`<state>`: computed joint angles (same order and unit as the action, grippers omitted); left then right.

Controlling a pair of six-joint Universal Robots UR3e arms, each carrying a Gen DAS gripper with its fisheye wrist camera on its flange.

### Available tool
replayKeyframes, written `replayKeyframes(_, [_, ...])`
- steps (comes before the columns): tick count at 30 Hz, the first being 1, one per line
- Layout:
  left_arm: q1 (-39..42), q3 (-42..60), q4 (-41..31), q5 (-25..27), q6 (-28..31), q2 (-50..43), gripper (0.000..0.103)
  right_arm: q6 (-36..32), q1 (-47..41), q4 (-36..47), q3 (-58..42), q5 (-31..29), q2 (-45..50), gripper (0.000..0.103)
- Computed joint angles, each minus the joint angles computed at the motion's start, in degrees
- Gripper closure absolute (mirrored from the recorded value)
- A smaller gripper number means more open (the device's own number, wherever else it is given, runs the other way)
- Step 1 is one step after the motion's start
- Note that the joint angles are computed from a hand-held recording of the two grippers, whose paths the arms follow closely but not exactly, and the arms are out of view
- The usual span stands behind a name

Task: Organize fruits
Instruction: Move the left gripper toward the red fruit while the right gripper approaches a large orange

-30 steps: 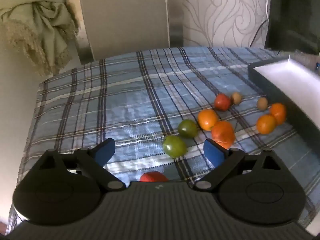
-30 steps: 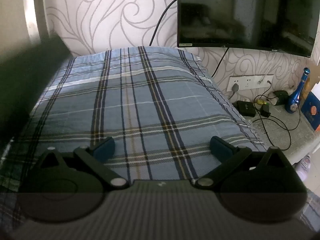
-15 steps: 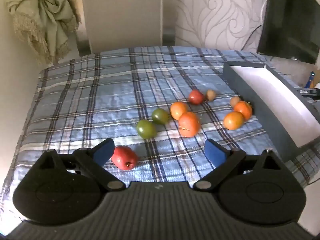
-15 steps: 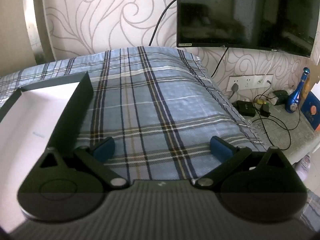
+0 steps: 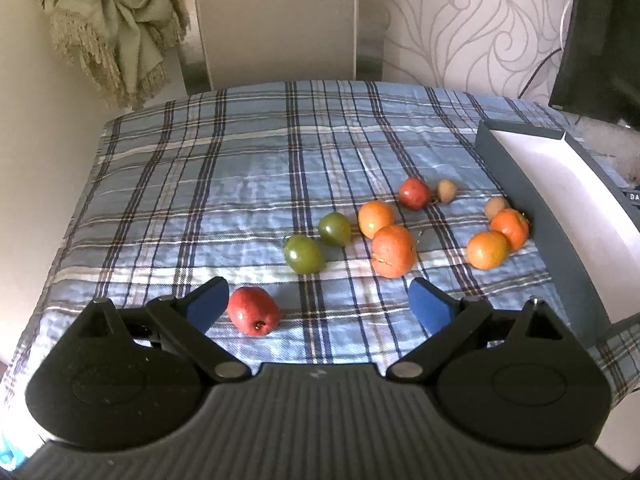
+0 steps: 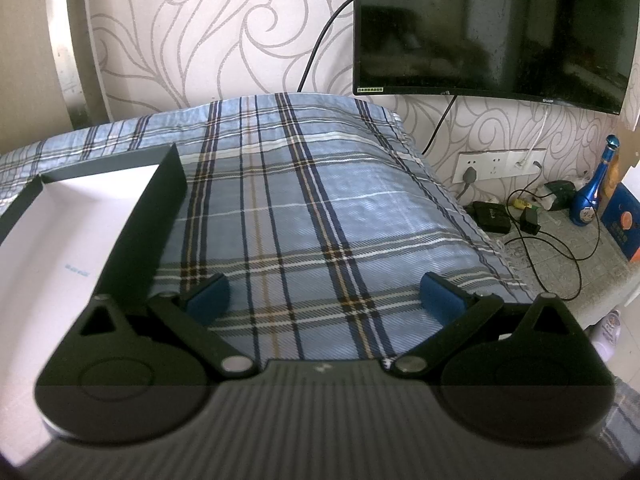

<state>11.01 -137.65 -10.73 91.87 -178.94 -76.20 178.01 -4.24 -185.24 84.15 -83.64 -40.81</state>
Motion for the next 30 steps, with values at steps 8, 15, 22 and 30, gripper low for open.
replayKeyframes(8, [-4.22, 0.62, 3.54, 2.79, -2.16, -2.37, 0.005, 3.19, 3.36, 9.34, 1.35, -10.17, -6.15, 0.0])
replayKeyframes(15, [-6.74, 2.84, 3.39, 4.68, -4.28, -4.79, 0.005, -2.01, 10.89, -31.72, 28.4, -21.93, -18.35, 0.0])
replayKeyframes(22, [-7.48, 3.13, 1.07, 6.1, -3.77, -3.93, 0.005, 3.24, 17.3, -27.04, 35.75, -7.3, -29.93, 0.001])
replayKeyframes(30, [3.0, -4.26, -1.83, -5.78, 2.81, 7.53, 0.004, 1.9, 31.63, -16.71, 28.04, -7.27, -27.24, 0.023])
